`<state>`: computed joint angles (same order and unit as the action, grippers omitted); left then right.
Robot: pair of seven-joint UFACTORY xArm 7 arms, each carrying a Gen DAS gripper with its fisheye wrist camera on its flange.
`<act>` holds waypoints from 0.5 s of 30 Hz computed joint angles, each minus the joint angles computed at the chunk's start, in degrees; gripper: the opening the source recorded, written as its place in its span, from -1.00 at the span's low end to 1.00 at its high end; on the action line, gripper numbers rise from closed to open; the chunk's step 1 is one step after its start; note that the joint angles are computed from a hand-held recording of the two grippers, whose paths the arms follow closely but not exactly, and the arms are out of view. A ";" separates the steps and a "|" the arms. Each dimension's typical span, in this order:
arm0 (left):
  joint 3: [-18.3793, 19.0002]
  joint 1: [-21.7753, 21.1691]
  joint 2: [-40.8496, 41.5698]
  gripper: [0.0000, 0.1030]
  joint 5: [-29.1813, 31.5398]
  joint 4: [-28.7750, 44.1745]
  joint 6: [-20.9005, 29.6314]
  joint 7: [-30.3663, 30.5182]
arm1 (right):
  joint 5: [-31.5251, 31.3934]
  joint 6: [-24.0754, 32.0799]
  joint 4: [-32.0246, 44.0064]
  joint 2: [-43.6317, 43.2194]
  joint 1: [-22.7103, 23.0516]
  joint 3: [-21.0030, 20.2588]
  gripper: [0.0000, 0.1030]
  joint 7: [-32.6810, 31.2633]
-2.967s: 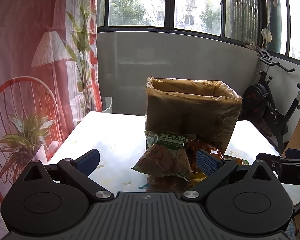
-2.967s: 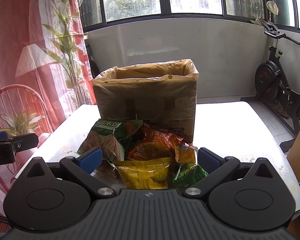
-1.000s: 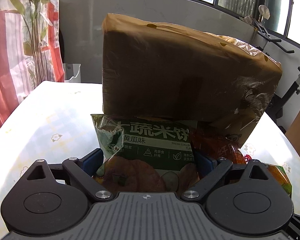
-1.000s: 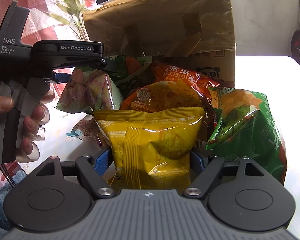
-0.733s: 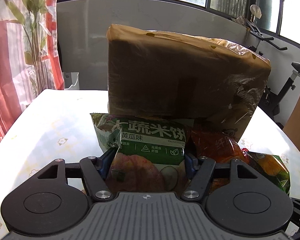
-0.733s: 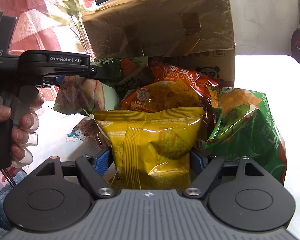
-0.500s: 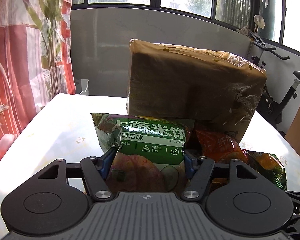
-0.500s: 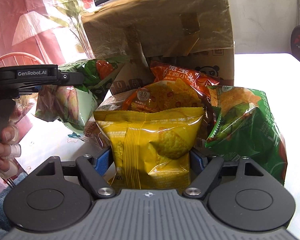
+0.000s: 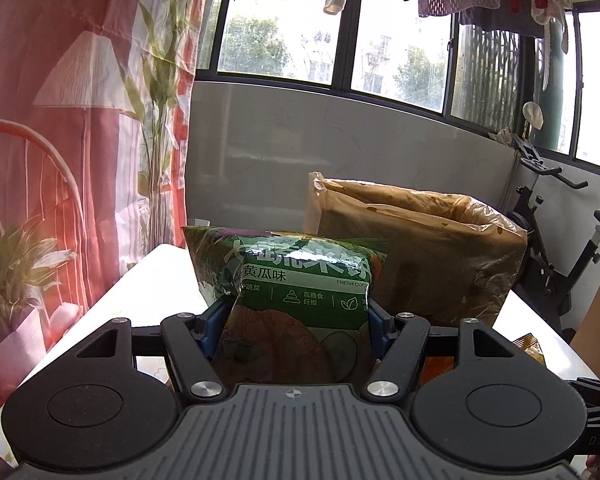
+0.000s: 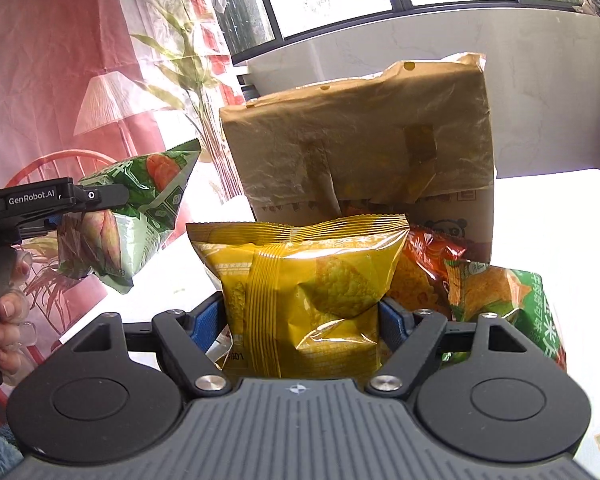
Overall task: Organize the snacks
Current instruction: 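Lift the green bag with the left tool while the right tool lifts the yellow bag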
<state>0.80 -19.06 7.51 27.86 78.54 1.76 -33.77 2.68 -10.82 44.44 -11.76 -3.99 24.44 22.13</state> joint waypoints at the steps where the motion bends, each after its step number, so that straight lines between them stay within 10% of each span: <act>1: -0.05 -0.03 0.33 0.35 0.03 0.68 -0.22 0.19 | 0.09 -0.65 0.35 -0.20 -1.72 1.38 0.53 -0.10; 15: 6.67 -6.00 3.19 0.35 8.73 6.37 -4.16 -5.93 | 11.36 -6.45 7.01 -5.00 -37.90 30.39 0.53 -7.47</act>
<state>7.48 -25.06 10.71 36.59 84.91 -2.40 -39.70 14.04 -17.27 51.45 -16.77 -41.90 54.82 14.66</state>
